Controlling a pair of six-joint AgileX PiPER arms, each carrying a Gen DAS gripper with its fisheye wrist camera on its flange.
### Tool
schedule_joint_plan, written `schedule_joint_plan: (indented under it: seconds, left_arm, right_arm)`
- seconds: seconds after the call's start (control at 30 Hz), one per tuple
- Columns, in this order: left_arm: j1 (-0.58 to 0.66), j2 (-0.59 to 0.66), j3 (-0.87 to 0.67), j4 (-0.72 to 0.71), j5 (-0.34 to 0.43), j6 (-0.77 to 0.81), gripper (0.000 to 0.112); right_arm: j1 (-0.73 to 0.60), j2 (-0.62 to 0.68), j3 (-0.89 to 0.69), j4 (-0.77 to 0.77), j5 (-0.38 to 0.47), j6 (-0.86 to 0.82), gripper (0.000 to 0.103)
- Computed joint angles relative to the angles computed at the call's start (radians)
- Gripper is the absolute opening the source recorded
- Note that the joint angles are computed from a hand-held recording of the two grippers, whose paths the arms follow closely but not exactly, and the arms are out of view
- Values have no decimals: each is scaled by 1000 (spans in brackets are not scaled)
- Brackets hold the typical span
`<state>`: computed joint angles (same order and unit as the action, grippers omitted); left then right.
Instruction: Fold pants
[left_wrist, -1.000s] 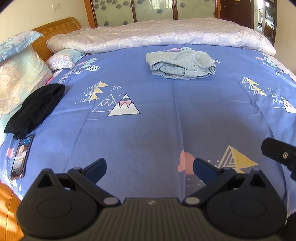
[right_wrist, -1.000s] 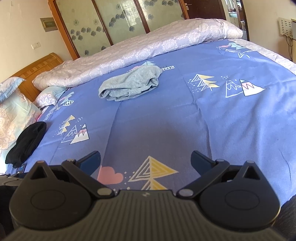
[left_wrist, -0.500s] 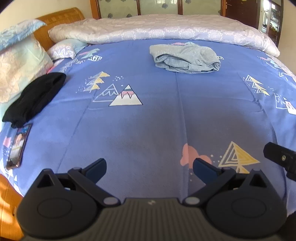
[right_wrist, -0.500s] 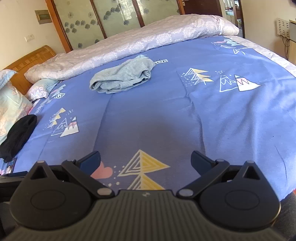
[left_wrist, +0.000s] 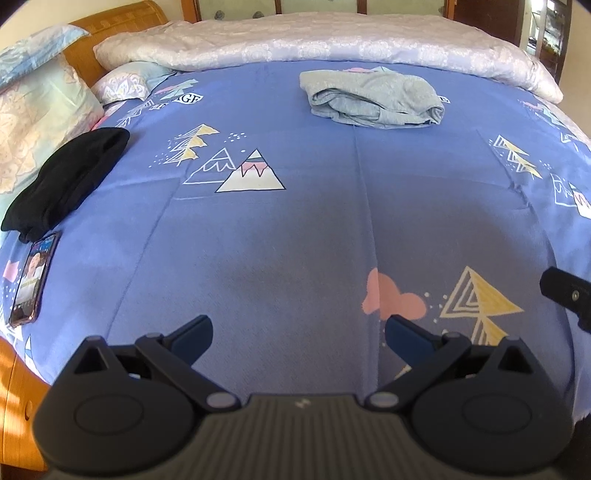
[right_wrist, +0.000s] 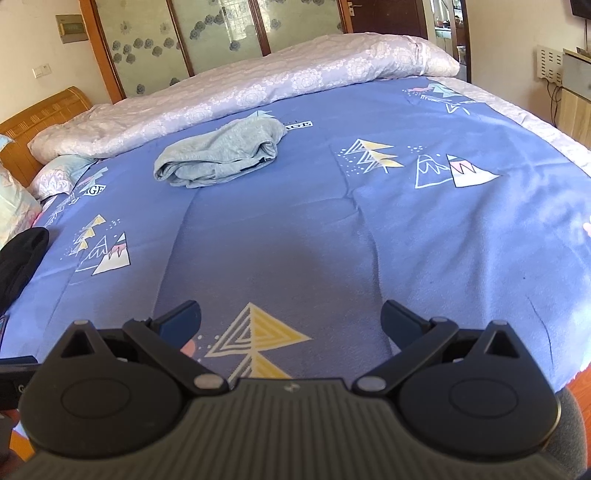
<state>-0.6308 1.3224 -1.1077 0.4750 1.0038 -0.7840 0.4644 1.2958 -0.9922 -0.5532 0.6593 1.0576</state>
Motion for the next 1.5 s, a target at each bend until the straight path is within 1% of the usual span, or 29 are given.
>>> schedule_joint_plan:
  seconds: [0.07, 0.23, 0.33, 0.6, 0.67, 0.93, 1.1, 1.23, 1.3, 1.37, 1.5]
  left_arm:
    - [-3, -4, 2, 1, -3, 5, 103]
    - [5, -32, 19, -16, -45, 13, 103]
    - [-6, -32, 20, 3, -40, -4, 103]
    - [-72, -38, 27, 129, -6, -102, 103]
    - [-74, -34, 22, 128, 7, -96, 103]
    - [-42, 1, -11, 90, 0, -28, 103]
    - [-23, 56, -128, 105, 13, 17, 103]
    - [-23, 138, -294, 130, 39, 48, 103]
    - [-23, 194, -395, 126, 62, 77, 103]
    - [-22, 246, -485, 124, 82, 103, 103]
    - [-35, 326, -636, 140, 125, 120, 103]
  right_arm:
    - [5, 2, -3, -15, 9, 9, 103]
    - [11, 4, -3, -42, 21, 21, 103]
    - [19, 7, -6, -63, 31, 36, 103]
    - [31, 12, -9, -106, 54, 72, 103]
    - [31, 13, -10, -108, 57, 70, 103]
    - [14, 21, -23, -83, 48, 36, 103]
    - [-48, 46, -92, -16, 18, -71, 103]
    - [-106, 54, -162, 38, -25, -187, 103]
    - [-162, 62, -204, 139, -51, -339, 103]
    - [-208, 79, -250, 231, -57, -468, 103]
    - [-274, 102, -313, 376, -76, -634, 103]
